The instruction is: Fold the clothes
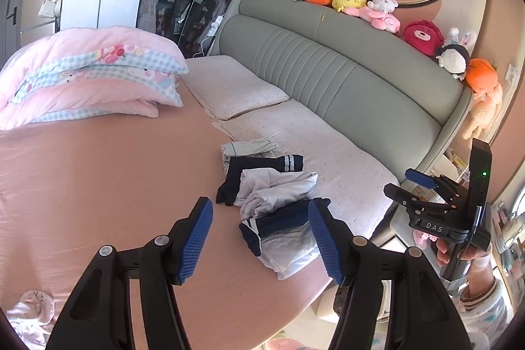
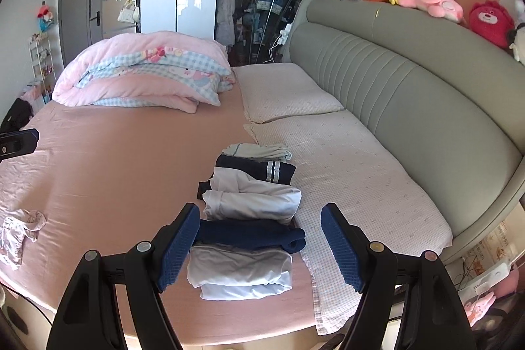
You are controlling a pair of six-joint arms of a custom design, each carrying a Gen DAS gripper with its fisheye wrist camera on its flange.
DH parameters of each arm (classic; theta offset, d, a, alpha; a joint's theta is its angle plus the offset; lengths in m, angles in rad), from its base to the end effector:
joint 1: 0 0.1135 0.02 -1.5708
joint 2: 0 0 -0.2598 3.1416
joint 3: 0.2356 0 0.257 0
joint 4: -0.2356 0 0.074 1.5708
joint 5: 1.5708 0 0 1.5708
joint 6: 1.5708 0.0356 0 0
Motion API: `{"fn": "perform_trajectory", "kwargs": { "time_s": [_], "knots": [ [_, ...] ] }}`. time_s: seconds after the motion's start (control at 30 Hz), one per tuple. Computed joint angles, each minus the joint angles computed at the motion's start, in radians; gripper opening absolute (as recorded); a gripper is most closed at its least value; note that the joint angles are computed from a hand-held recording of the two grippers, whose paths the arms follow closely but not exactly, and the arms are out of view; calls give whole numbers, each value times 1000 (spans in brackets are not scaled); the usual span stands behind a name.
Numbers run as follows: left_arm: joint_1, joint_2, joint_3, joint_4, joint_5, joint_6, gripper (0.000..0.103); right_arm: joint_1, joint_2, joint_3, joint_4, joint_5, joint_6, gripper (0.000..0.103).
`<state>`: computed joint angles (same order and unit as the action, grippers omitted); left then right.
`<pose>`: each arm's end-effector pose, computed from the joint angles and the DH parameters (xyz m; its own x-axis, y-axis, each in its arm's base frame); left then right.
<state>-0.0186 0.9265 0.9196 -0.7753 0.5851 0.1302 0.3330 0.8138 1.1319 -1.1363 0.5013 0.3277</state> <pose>0.1874 -0.0232 0.3064 -0.6459 0.1203 -0.7539 0.4953 0.8175 -0.2939 0.1304 0.0270 0.3607 -0.6455 0.0754 -0.7601 0.2446 0.9631 -0.1121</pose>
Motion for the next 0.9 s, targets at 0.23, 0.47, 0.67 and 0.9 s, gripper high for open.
{"fn": "perform_trajectory", "kwargs": {
  "time_s": [0.23, 0.47, 0.67, 0.9],
  "knots": [
    [56, -93, 34, -136, 37, -14, 59, -18, -61, 77, -80, -47, 27, 76],
    [-59, -67, 8, -126, -44, -124, 71, -396, -116, 17, -55, -401, -151, 76],
    [-267, 47, -150, 152, -167, -341, 71, -778, -83, -135, 51, -706, -431, 76],
    [-443, 468, -236, 667, -378, -500, 71, -1014, 248, -294, 344, -889, -536, 76]
  ]
}}
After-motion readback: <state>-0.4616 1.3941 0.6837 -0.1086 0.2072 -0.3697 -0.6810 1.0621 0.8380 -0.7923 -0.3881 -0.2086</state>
